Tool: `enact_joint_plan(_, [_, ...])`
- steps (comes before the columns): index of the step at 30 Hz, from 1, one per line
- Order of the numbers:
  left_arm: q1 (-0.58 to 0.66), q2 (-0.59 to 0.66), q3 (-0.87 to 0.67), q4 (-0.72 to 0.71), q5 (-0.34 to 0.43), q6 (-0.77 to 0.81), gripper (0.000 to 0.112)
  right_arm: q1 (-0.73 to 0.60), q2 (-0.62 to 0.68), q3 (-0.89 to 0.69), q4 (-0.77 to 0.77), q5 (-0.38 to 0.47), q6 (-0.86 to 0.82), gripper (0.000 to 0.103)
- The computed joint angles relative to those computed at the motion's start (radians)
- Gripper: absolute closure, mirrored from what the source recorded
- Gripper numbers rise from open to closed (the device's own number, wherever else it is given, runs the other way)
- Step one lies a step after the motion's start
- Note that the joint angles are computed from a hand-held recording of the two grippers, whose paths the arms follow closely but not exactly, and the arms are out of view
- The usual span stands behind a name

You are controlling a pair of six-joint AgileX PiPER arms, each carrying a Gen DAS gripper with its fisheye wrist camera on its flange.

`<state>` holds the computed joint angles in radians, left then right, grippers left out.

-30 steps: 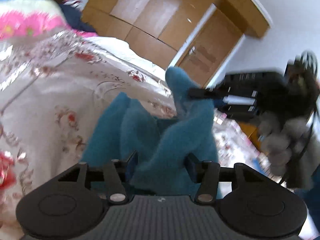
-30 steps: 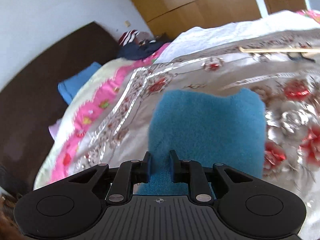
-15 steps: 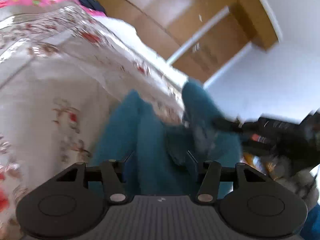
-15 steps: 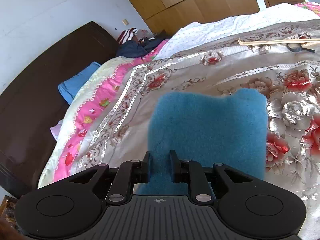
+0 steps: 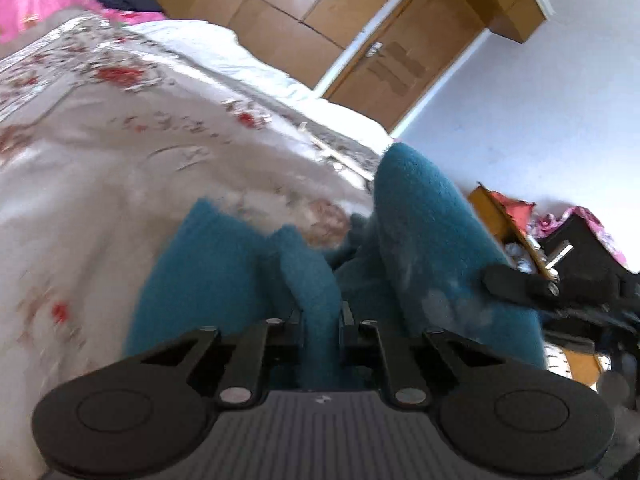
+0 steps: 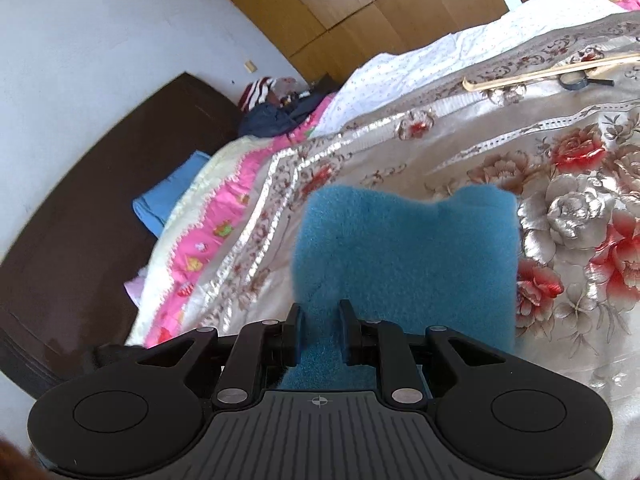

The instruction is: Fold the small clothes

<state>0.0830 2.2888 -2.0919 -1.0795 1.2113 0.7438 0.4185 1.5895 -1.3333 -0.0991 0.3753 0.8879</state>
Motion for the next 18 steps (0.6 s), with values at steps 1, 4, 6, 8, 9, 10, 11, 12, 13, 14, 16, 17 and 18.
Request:
enact_joint_plan(1, [-0.01, 0.028, -0.06, -0.011, 0.005, -0.008, 0.088, -0.003, -0.002, -0.007, 0.007, 0.001, 0.001, 0.085])
enact_joint_plan(4, [-0.012, 0.044, -0.065, -0.043, -0.04, 0.025, 0.088, 0.01, 0.04, -0.08, -0.037, 0.014, 0.049, 0.085])
enact_joint_plan(6, [0.021, 0.039, 0.011, -0.066, -0.063, 0.023, 0.088, 0.023, 0.106, -0.148, -0.045, 0.002, 0.074, 0.085])
enact_joint_plan(8, [0.057, 0.025, 0.107, -0.059, -0.12, 0.049, 0.088, 0.026, 0.183, -0.215, 0.047, -0.012, -0.005, 0.085])
enact_joint_plan(9, [0.076, 0.023, 0.139, -0.063, -0.135, 0.066, 0.087, 0.03, 0.233, -0.263, 0.099, 0.0, -0.056, 0.085])
enact_joint_plan(10, [0.099, 0.028, 0.169, -0.087, -0.141, 0.088, 0.086, 0.034, 0.278, -0.307, 0.137, 0.018, -0.096, 0.085])
enact_joint_plan(11, [0.121, 0.041, 0.187, -0.116, -0.135, 0.101, 0.085, 0.037, 0.329, -0.357, 0.193, 0.038, -0.151, 0.085])
enact_joint_plan(12, [0.135, 0.049, 0.206, -0.138, -0.135, 0.116, 0.083, 0.043, 0.379, -0.407, 0.219, 0.058, -0.177, 0.085])
enact_joint_plan(13, [0.148, 0.056, 0.231, -0.171, -0.135, 0.136, 0.082, 0.052, 0.421, -0.452, 0.205, 0.077, -0.173, 0.085])
enact_joint_plan(14, [0.156, 0.067, 0.244, -0.198, -0.132, 0.148, 0.079, 0.064, 0.463, -0.497, 0.15, 0.101, -0.131, 0.085])
enact_joint_plan(16, [0.175, 0.104, 0.22, -0.214, -0.105, 0.111, 0.078, 0.078, 0.547, -0.589, 0.053, 0.161, -0.059, 0.085])
enact_joint_plan(17, [0.181, 0.107, 0.219, -0.219, -0.098, 0.099, 0.078, 0.085, 0.574, -0.617, 0.005, 0.183, -0.035, 0.085])
enact_joint_plan(18, [0.19, 0.096, 0.235, -0.222, -0.102, 0.103, 0.078, 0.092, 0.595, -0.636, -0.035, 0.205, -0.003, 0.085])
